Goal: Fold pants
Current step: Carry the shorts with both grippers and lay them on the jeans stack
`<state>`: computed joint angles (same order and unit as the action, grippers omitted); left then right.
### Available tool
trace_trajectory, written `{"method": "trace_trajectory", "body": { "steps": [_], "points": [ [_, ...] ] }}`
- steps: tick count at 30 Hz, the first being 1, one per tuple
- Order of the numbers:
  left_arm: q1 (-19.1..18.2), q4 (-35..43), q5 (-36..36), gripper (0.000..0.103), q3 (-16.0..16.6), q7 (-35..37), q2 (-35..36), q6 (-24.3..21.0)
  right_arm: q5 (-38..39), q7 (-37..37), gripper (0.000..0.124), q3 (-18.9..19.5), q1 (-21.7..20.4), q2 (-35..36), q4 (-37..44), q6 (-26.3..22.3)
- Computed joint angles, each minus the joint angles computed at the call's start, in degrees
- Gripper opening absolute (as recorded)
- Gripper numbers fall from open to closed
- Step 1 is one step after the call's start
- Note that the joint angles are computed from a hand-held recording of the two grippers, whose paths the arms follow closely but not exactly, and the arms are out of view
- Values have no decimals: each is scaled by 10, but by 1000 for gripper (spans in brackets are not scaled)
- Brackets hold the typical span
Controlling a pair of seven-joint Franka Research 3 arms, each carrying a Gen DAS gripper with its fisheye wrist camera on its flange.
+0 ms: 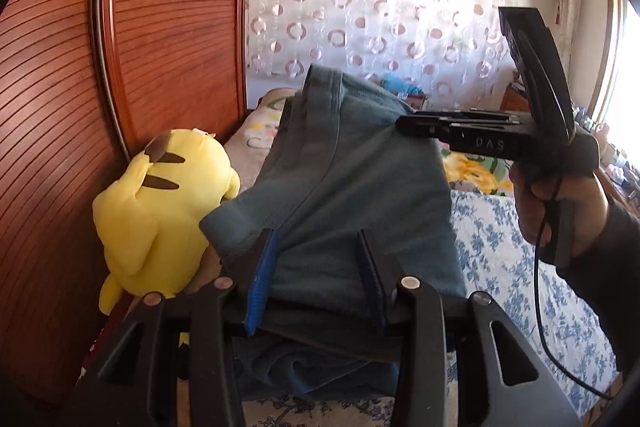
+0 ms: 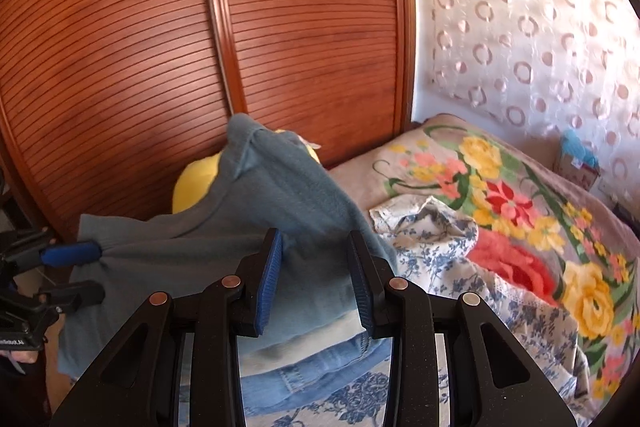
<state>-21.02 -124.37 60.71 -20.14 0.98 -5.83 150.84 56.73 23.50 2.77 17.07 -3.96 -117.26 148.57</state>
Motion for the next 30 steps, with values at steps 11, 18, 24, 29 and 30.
{"method": "trace_trajectory", "body": {
  "steps": [11, 18, 24, 29, 30],
  "points": [
    [-7, 2, 11, 46, -2, 8, 2, -15, 15, -6, 33, -1, 6, -31, -43, 28],
    [-13, 4, 28, 66, -8, -3, -1, -19, 30, -15, 33, -12, 19, -71, -84, 36],
    [-20, 6, 46, 83, -18, -19, -13, -49, 37, -24, 33, -21, 30, -92, -107, 42],
    [-24, 6, 63, 90, -27, -32, -27, -74, 45, -28, 34, -27, 35, -109, -124, 46],
    [-25, 7, 63, 90, -28, -31, -30, -79, 46, -29, 34, -28, 36, -112, -128, 47]
  ]
}}
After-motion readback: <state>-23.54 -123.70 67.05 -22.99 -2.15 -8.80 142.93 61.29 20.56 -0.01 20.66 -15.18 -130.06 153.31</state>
